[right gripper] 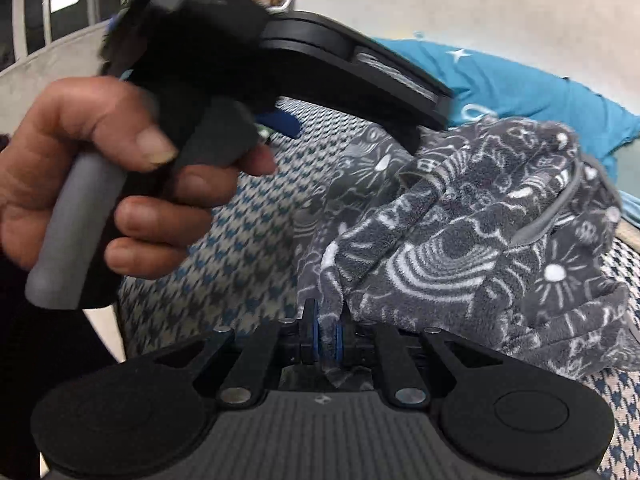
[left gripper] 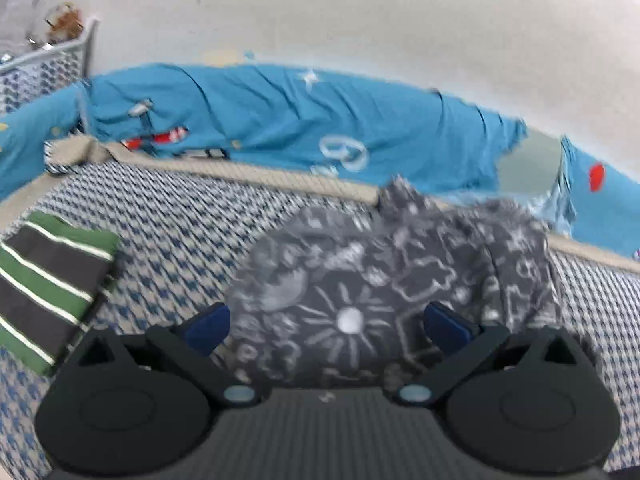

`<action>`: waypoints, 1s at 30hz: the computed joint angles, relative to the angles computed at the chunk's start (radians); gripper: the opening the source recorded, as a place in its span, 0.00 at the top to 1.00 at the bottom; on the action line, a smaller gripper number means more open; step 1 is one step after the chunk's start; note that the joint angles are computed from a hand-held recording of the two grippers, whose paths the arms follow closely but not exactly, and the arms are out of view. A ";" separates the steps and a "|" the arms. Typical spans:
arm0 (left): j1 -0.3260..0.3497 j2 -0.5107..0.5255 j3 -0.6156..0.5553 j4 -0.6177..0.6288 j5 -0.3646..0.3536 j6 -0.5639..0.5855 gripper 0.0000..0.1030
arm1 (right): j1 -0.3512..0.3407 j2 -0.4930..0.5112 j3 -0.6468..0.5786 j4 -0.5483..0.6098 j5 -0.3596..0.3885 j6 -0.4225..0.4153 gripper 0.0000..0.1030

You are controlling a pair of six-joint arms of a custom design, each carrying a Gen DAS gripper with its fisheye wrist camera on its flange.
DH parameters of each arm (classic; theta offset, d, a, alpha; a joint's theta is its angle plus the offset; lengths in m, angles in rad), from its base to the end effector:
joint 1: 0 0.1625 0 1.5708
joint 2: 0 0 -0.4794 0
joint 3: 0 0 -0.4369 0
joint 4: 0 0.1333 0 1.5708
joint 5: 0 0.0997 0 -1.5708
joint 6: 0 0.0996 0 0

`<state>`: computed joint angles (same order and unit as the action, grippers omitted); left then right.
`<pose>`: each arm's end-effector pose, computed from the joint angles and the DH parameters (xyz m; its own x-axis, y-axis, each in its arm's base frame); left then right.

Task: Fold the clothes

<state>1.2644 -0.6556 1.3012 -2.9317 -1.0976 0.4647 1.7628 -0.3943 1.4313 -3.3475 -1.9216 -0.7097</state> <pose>-0.0897 -0.8761 0.1903 -0.7372 0.3078 -0.6015 0.6243 0.6508 -0.4321 0.2502 -0.7680 -0.0313 -0.6410 -0.4359 0.6318 -0.7364 0.5814 -0.3459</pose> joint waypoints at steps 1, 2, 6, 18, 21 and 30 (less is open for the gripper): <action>0.002 0.005 -0.003 0.010 0.009 0.003 0.00 | 0.000 -0.001 0.000 0.004 -0.001 -0.001 0.90; 0.003 0.011 -0.004 0.013 0.019 0.012 0.00 | 0.000 -0.001 0.000 0.007 -0.001 -0.001 0.90; 0.008 0.027 0.000 -0.029 0.031 0.051 0.00 | -0.006 -0.027 0.015 0.021 0.024 0.027 0.86; 0.030 0.013 -0.016 0.061 0.013 -0.022 0.00 | -0.011 -0.076 0.056 -0.179 0.053 0.081 0.67; 0.031 0.008 -0.008 0.058 0.014 -0.021 0.00 | -0.012 -0.059 0.027 -0.227 0.008 0.138 0.57; 0.034 0.000 -0.001 0.070 0.014 -0.022 0.00 | -0.026 -0.051 -0.013 -0.238 0.025 0.311 0.41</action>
